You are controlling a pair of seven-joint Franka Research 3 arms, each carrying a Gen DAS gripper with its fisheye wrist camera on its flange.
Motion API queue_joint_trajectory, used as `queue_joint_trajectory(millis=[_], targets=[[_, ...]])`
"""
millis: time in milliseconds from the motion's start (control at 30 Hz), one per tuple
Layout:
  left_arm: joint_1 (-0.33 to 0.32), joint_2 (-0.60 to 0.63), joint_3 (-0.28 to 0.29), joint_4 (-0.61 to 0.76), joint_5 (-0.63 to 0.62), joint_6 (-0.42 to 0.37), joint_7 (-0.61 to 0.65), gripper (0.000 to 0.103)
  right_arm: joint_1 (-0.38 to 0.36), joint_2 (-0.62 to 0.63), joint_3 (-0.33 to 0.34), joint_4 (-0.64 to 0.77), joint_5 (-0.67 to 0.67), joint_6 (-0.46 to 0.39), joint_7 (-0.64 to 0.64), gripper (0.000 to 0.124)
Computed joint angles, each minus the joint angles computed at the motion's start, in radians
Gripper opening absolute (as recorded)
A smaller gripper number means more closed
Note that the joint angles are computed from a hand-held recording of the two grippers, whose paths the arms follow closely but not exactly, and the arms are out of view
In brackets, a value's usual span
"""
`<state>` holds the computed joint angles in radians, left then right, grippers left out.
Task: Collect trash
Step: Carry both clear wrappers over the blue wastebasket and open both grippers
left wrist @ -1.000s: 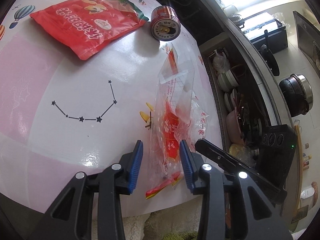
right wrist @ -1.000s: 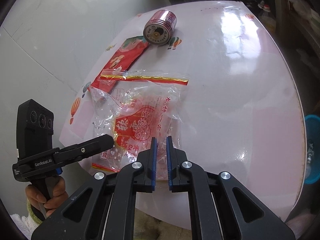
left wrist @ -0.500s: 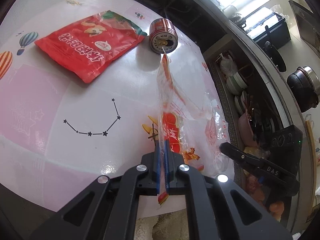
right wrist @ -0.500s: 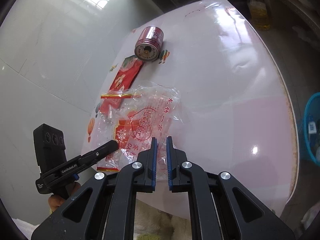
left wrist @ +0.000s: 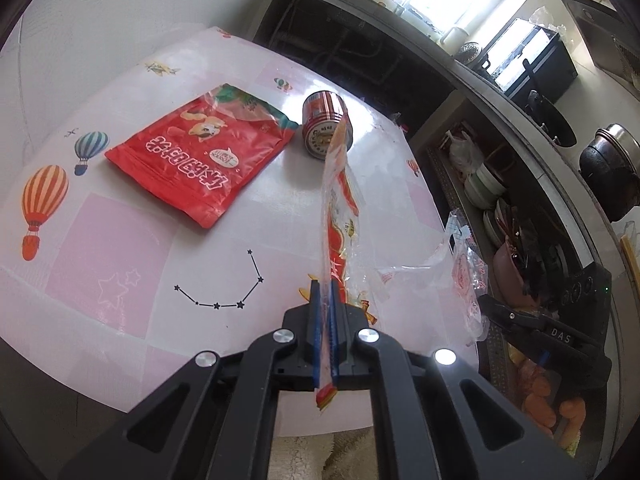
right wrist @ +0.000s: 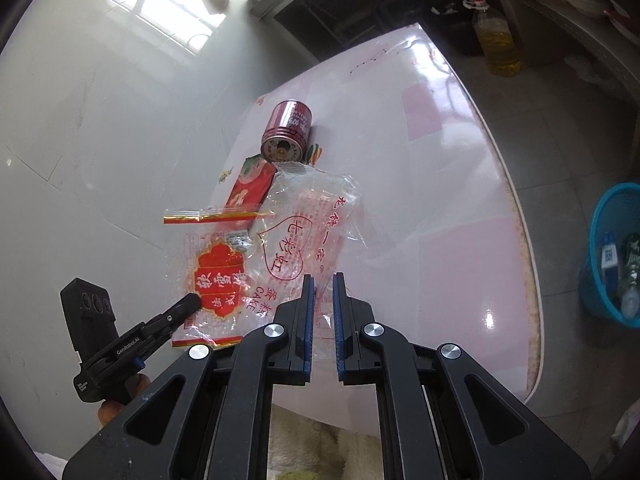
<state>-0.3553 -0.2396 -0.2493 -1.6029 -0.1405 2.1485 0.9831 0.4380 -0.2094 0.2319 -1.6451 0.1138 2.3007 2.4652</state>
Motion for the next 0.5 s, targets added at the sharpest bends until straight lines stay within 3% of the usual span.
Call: queue_joint_trajectory(millis=[333,500], targets=[[-0.013,0.103,-0.047,0.186,0.108,-0.038,0.01,0.003,-0.082,-0.208,0.001,-0.206,-0.008,0.091,0.087,0.008],[-0.062,0.236,-0.089,0.374,0.165,-0.054,0.044,0.003,-0.173,-0.363,0.016,-0.322,-0.043,0.055,0.156,0.008]])
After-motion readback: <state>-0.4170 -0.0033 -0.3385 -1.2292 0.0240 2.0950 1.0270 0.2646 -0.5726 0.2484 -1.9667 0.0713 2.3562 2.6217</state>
